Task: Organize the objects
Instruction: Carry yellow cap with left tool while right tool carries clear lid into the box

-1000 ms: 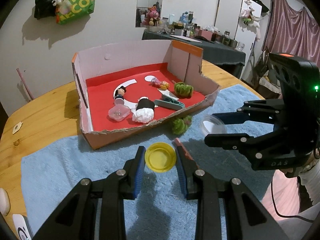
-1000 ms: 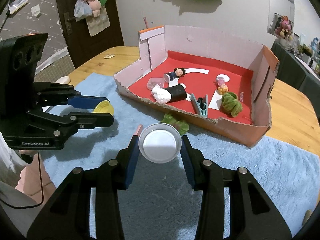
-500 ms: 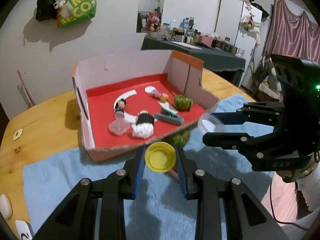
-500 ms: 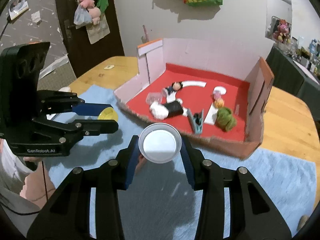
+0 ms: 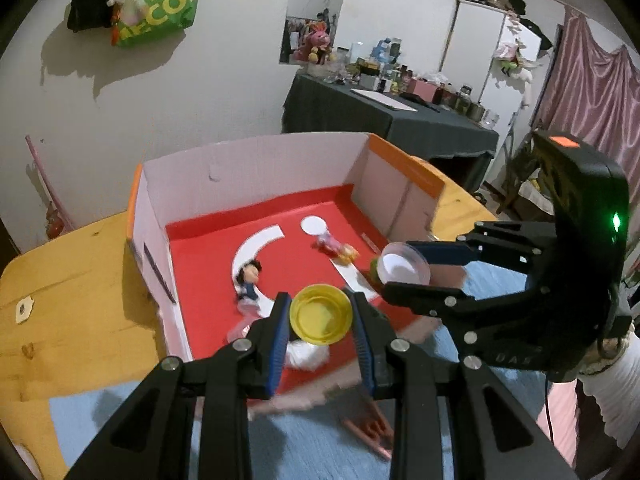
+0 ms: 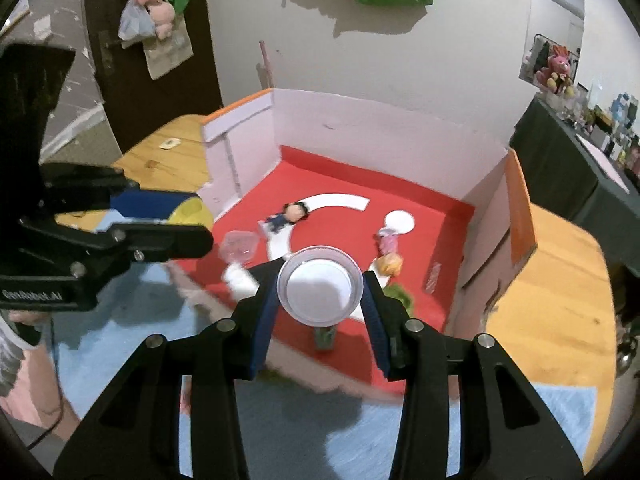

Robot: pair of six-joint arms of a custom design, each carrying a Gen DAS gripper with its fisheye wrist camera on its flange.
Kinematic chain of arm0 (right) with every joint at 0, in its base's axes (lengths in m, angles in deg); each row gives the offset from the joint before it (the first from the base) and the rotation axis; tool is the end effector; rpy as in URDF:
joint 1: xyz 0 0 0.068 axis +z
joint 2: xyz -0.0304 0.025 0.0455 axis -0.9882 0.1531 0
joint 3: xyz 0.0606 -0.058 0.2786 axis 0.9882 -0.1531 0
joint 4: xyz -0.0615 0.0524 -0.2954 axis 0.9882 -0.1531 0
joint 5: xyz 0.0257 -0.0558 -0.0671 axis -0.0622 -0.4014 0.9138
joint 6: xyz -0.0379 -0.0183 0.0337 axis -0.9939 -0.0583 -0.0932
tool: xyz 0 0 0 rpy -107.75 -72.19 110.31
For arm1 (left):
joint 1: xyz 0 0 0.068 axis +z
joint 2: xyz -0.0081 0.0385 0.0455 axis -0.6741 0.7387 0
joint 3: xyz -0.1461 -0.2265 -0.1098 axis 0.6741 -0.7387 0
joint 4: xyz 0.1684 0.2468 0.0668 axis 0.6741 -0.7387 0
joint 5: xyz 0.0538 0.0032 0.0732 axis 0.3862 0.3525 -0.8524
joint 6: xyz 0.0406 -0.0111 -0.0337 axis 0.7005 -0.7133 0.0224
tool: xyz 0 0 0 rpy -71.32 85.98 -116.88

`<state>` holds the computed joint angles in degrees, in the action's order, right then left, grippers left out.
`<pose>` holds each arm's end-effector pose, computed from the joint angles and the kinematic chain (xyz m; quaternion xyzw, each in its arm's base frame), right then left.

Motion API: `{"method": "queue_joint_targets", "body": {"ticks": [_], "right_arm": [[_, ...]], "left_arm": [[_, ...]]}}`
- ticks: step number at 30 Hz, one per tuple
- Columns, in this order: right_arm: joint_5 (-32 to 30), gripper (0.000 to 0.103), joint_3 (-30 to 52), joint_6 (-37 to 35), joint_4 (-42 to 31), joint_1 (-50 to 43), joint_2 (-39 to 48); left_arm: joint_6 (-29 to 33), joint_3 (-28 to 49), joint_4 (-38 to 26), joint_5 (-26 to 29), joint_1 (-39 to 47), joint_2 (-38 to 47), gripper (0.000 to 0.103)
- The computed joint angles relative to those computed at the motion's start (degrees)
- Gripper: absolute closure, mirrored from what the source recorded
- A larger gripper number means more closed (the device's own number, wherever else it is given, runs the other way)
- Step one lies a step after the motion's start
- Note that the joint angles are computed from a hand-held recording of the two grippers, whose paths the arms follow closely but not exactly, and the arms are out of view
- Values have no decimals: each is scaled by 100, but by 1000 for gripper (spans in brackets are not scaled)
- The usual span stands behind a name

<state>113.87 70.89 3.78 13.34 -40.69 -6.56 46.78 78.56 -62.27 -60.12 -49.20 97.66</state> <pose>0.2276 0.1661 0.2689 0.0980 0.9232 -0.0931 0.3597 0.3064 -0.0532 0.2737 0.2253 0.8879 -0.2089 0.3423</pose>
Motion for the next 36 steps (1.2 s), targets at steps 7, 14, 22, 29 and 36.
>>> {"method": "queue_joint_targets", "body": {"ticks": [7,14,22,29,36], "right_arm": [[-571,64,175,-624,150,-765,204],[-1052,64,425,-1048,221,-1277,607],[-1410,64,751,-1179,143,-1519,1178],[-1888,64,983,-907,23,-1845,1479],[-2197,64,1163,-733,-86,-2073,1793]], "left_arm": [[-11,993,-285,-18,-104,1086,71],[-118,1914,-627,-38,-119,1884,71],[-188,2948,-1062,-550,-320,2993,71],[-386,3625,-1319,-819,-371,3757,71],[-478,3842,-1499,-1018,-397,4076,71]]}}
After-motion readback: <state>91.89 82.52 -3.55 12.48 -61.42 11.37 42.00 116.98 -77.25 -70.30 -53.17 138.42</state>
